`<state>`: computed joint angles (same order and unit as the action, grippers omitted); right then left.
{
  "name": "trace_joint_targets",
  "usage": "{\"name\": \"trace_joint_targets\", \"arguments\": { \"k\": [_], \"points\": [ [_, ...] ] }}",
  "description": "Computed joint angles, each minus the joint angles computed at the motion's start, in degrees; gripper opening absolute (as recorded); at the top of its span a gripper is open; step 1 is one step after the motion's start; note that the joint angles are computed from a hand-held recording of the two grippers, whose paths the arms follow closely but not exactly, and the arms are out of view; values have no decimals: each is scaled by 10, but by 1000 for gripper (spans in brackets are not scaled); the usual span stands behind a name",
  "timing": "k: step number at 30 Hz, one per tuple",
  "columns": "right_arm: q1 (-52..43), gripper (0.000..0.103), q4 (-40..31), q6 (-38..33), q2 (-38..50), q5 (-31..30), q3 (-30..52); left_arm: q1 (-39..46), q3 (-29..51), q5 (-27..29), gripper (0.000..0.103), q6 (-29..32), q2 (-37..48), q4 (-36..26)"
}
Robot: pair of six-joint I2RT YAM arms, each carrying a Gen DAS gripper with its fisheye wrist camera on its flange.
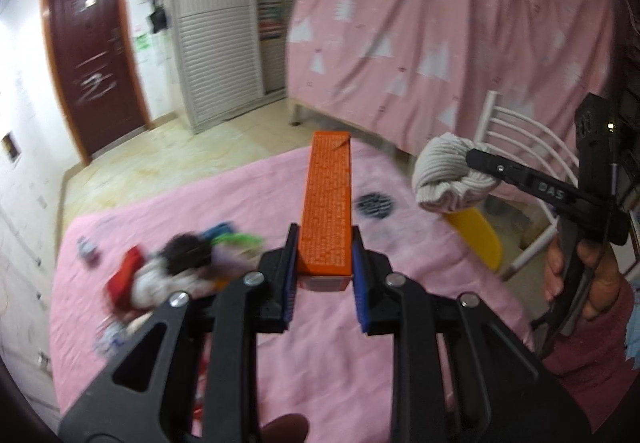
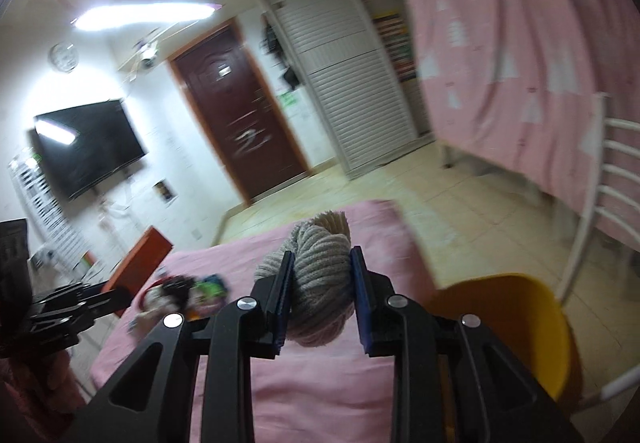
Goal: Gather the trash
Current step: 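Carry both items to the yellow bucket and open both tools to drop them, then grasp the Hello Kitty wrapper with the left tool while the right tool grasps the green sock bundle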
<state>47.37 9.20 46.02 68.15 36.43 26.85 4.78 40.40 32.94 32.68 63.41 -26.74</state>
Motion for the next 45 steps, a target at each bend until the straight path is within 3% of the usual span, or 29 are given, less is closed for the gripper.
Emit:
{"name": "trace_joint_targets", "arguments": {
  "k": [6,11,14,18,21,22,25,29,36,45],
  "points": [
    [-34,21,-67,35,-118,39,-86,-187,0,-87,22,-89,0,36],
    [-111,21,-53,29,-175,-13,-156,-291,19,-132,22,-136,54,58],
    [-165,28,-5,14,-144,-70,-176,-348,54,-151,22,-169,116,71],
    [-167,62,-7,31,-136,-48,-188,-402,96,-165,22,-205,187,81],
    [-178,63,-49,53,-188,-30,-201,-430,118,-177,23,-224,228,91],
    [-188,63,-66,60,-226,-33,-213,-437,123,-181,27,-228,239,94],
    [-192,63,-123,70,-302,-20,-226,-452,137,-191,61,-239,265,98],
    [-190,63,-143,64,-334,-13,-229,-451,133,-205,61,-247,267,105],
    [-164,63,-62,42,-235,-26,-198,-399,104,-186,61,-235,209,97],
    [-71,63,32,42,-10,-9,-95,-264,82,-118,61,-180,115,46]
  ]
}}
